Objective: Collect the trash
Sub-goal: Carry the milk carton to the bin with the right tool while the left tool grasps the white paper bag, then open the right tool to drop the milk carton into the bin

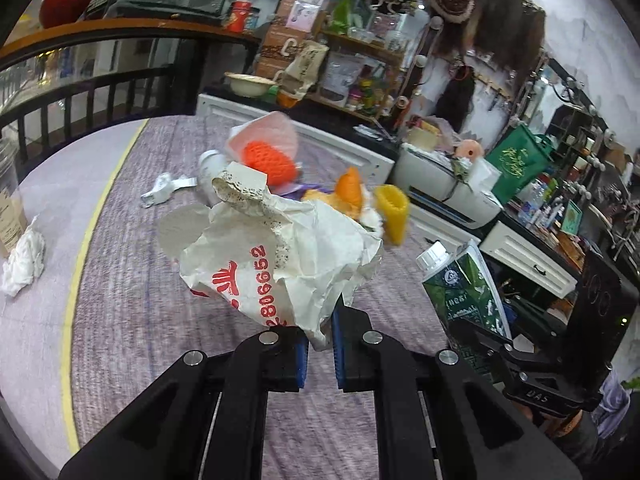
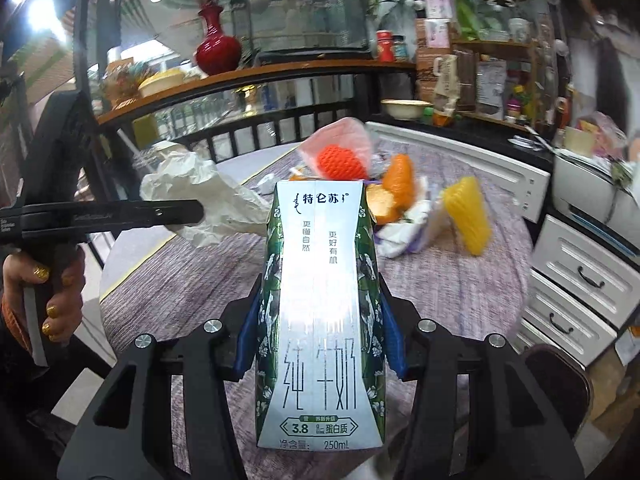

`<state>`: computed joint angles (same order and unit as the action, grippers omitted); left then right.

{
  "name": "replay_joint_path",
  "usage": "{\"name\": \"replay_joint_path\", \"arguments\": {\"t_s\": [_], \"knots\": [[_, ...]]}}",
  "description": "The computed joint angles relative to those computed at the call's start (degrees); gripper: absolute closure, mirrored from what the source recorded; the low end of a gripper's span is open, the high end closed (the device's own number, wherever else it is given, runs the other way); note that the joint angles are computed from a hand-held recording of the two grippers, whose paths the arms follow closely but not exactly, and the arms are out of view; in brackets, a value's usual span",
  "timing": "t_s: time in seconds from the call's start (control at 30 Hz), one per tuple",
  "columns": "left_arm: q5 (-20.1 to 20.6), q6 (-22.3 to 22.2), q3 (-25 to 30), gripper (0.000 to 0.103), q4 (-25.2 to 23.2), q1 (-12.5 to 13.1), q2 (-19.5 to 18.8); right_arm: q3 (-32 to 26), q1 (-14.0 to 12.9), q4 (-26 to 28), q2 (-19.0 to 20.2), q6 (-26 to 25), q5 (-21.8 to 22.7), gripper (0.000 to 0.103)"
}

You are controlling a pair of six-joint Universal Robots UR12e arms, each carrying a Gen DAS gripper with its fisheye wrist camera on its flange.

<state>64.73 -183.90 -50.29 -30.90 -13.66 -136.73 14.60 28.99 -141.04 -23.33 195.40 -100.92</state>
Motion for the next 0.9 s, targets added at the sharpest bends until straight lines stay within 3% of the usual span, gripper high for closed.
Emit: {"name": "replay_joint_path", "arguments": {"t_s": [0.1, 0.2, 0.33, 0.4, 0.5, 0.67, 0.77, 0.9], "knots": [[-1.3, 1.3, 0.5, 0.093, -0.3, -0.8, -0.1, 14.1, -0.5, -7.8, -7.0, 5.0, -3.3, 0.052], [-2.6, 2.4, 0.8, 0.093, -0.4, -1.6, -0.2, 21.6, -0.8, -11.2, -10.7, 8.5, -7.1, 0.052], [-3.9, 3.8, 2.1, 0.093, -1.3, -2.8, -0.9, 31.7, -1.6, -12.4, -15.6, 16.0, -13.2, 0.052], [-4.7, 4.4, 3.4, 0.093, -2.8, -3.5, -1.6, 34.9, -2.1, -8.9, -17.1, 20.6, -16.2, 0.052], [-5.9, 5.7, 6.0, 0.093, -6.0, -4.4, -2.9, 36.5, -2.9, -2.0, -17.8, 27.1, -17.7, 0.052], [-6.7, 7.9, 10.1, 0.093, -10.1, -6.1, -5.1, 37.7, -4.5, 7.8, -17.5, 36.7, -14.9, 0.052], [-6.8, 9.1, 13.5, 0.093, -13.4, -6.9, -6.8, 37.7, -5.3, 9.9, -17.0, 39.3, -12.2, 0.052], [-6.2, 10.5, 17.0, 0.093, -16.4, -7.8, -8.7, 37.2, -5.3, 11.6, -16.0, 40.8, -12.3, 0.051]]}}
